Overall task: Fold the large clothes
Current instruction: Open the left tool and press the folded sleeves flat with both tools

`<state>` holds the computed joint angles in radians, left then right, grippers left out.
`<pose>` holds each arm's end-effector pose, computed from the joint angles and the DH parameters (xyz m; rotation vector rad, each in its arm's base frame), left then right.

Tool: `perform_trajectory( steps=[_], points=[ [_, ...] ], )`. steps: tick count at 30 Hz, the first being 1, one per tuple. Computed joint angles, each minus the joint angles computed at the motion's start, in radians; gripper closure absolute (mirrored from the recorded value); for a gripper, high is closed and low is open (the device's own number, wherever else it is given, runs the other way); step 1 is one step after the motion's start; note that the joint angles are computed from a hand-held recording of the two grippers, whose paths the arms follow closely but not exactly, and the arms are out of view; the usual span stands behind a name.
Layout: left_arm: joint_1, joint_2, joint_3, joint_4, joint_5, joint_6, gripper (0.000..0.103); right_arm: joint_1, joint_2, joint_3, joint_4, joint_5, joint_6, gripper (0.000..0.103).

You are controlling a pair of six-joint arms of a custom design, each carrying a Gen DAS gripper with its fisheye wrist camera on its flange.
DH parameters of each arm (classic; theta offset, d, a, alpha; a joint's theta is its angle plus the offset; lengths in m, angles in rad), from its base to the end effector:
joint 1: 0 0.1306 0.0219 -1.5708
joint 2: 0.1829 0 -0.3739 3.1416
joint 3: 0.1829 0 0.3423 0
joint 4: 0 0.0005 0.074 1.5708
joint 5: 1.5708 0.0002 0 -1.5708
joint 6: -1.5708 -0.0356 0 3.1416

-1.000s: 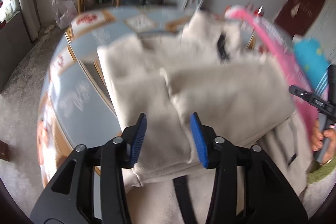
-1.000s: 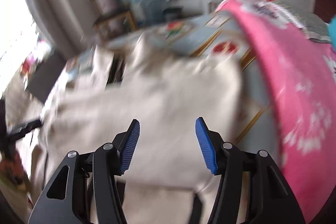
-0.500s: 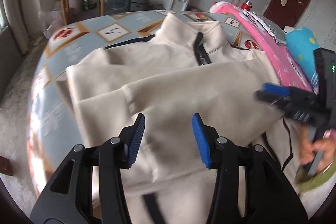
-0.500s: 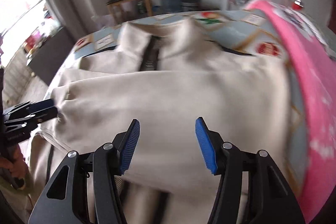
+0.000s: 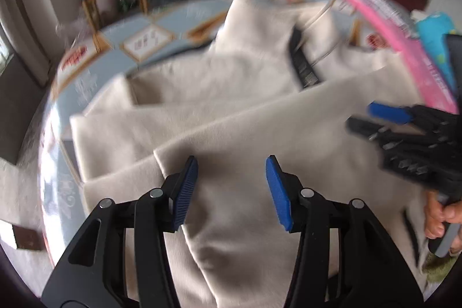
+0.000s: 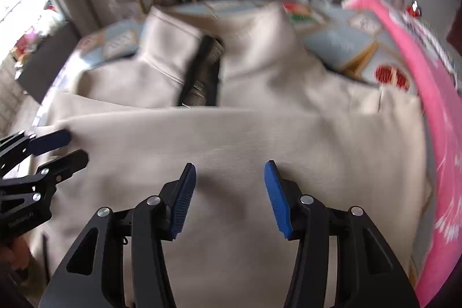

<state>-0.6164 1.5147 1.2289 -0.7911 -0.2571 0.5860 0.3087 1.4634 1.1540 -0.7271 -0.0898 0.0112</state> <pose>0.3712 -0.2525 0.3094 -0.0450 2.5923 -0.0933 0.4105 0.1337 0.3049 -0.4486 2.5790 0.2225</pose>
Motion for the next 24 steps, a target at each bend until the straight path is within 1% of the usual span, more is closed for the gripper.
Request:
perform_trajectory(
  steps=[1, 2, 3, 4, 5, 6, 8, 9, 10, 11, 12, 13, 14, 16, 17, 18, 19, 20, 21, 22, 23, 24],
  points=[
    [-0.003, 0.001, 0.002, 0.001, -0.008, -0.007, 0.055, -0.007, 0.000, 0.011, -0.023, -0.003, -0.017, 0.051],
    [0.000, 0.000, 0.004, -0.004, 0.002, -0.004, 0.055, -0.008, -0.007, 0.012, -0.035, 0.010, -0.035, 0.051],
    [-0.002, -0.013, -0.005, 0.004, 0.007, 0.002, 0.055, -0.018, -0.031, 0.004, -0.043, -0.006, -0.052, 0.050],
    [-0.009, -0.041, -0.024, 0.023, 0.008, 0.002, 0.055, -0.037, -0.065, -0.015, -0.043, -0.052, -0.058, 0.050],
    [-0.019, -0.061, -0.035, 0.033, 0.004, -0.005, 0.055, -0.052, -0.092, -0.033, -0.039, -0.075, -0.056, 0.046],
    [-0.030, -0.081, -0.047, 0.040, -0.002, -0.013, 0.055, -0.057, -0.121, -0.055, -0.036, -0.070, -0.056, 0.038],
    [-0.046, -0.095, -0.061, 0.043, 0.014, -0.013, 0.048, -0.064, -0.183, -0.111, -0.019, -0.020, -0.054, 0.032],
    [-0.052, -0.091, -0.064, 0.034, 0.029, -0.011, 0.047, -0.067, -0.194, -0.131, -0.016, -0.009, -0.054, 0.030],
    [-0.062, -0.070, -0.060, 0.007, 0.035, -0.008, 0.047, -0.073, -0.191, -0.151, -0.021, 0.001, -0.050, 0.029],
    [-0.073, -0.050, -0.051, -0.017, 0.024, -0.003, 0.047, -0.077, -0.167, -0.146, -0.037, 0.009, -0.045, 0.029],
    [-0.100, -0.050, -0.056, -0.010, -0.036, -0.019, 0.047, -0.078, -0.164, -0.157, -0.028, 0.023, -0.034, 0.029],
    [-0.114, -0.043, -0.036, -0.046, -0.055, -0.019, 0.047, -0.070, -0.183, -0.170, -0.019, 0.047, -0.029, 0.029],
    [-0.123, -0.048, -0.029, -0.063, -0.065, -0.011, 0.047, -0.064, -0.206, -0.172, -0.040, 0.058, -0.028, 0.029],
    [-0.152, -0.104, -0.055, -0.040, -0.100, 0.006, 0.046, -0.068, -0.259, -0.189, -0.036, 0.002, -0.034, 0.029],
    [-0.162, -0.120, -0.062, -0.043, -0.110, 0.017, 0.043, -0.062, -0.268, -0.194, -0.034, 0.007, -0.036, 0.027],
    [-0.171, -0.127, -0.065, -0.058, -0.109, 0.036, 0.039, -0.054, -0.269, -0.195, -0.035, 0.023, -0.036, 0.026],
    [-0.174, -0.124, -0.066, -0.069, -0.096, 0.045, 0.038, -0.040, -0.265, -0.199, -0.033, 0.044, -0.035, 0.026],
    [-0.174, -0.103, -0.058, -0.105, -0.067, 0.058, 0.038, -0.024, -0.247, -0.203, -0.032, 0.059, -0.023, 0.025],
    [-0.177, -0.086, -0.054, -0.127, -0.056, 0.063, 0.038, -0.005, -0.211, -0.189, -0.048, 0.077, -0.023, 0.025],
    [-0.189, -0.090, -0.064, -0.119, -0.086, 0.064, 0.038, 0.001, -0.189, -0.180, -0.071, 0.099, -0.025, 0.024],
    [-0.202, -0.095, -0.060, -0.135, -0.112, 0.075, 0.038, 0.009, -0.216, -0.193, -0.071, 0.110, -0.039, 0.025],
    [-0.216, -0.103, -0.054, -0.155, -0.131, 0.092, 0.039, 0.007, -0.262, -0.204, -0.081, 0.089, -0.043, 0.025]
  ],
)
